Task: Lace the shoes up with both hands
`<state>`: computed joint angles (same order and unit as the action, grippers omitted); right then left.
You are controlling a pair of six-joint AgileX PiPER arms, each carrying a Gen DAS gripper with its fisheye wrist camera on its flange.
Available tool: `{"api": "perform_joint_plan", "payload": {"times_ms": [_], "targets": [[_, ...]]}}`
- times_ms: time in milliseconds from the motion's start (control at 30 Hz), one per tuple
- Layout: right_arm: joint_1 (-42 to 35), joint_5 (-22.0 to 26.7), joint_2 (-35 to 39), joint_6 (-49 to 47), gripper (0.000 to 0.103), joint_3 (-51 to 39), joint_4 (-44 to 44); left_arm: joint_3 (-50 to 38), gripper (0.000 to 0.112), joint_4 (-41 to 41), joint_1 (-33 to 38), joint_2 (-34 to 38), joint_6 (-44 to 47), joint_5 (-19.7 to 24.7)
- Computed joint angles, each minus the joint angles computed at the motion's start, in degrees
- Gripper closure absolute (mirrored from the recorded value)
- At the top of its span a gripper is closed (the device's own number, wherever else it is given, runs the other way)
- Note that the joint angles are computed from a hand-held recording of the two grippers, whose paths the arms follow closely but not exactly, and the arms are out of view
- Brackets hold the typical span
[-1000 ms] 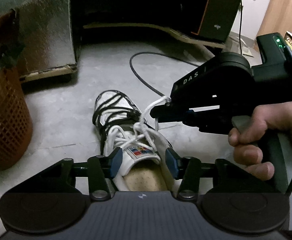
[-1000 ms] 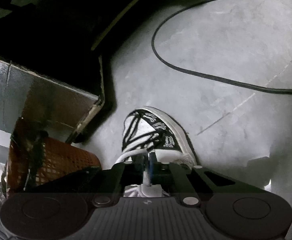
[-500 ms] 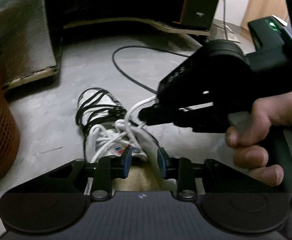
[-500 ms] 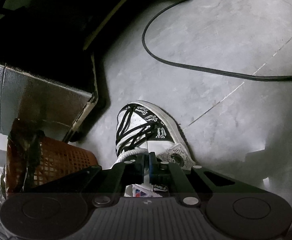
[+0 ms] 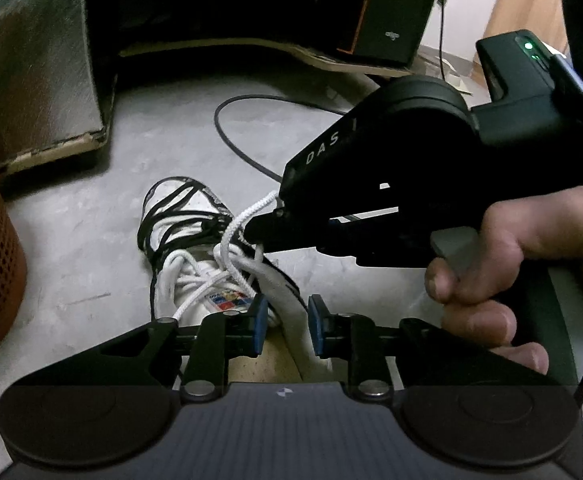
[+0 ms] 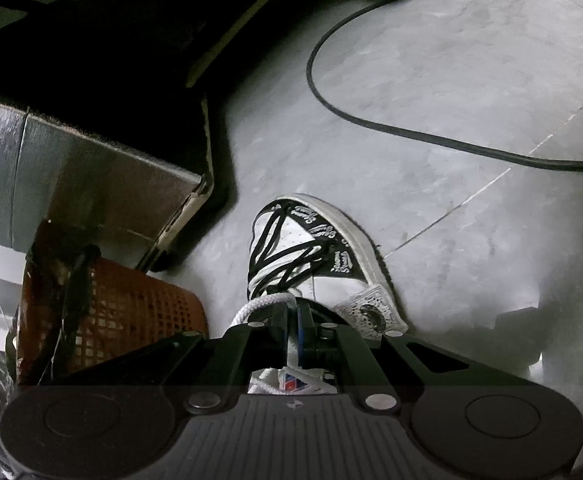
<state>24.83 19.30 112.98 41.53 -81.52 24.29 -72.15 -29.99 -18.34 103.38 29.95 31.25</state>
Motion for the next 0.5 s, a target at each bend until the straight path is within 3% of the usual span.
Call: {"api": "perform_joint_plan", "payload": {"times_ms": [400,500], "targets": [[0.5,2.6,0.8,4.4,0.098,-1.5,-5.7,0.5,0.087,3.8,0.1,0.1,-5.5,0.2],[0.2,1.2,0.6,2.2,0.098,-0.3,-1.8,0.2,0.086,4.6,0.1,0.1,-6.5,0.1]]}}
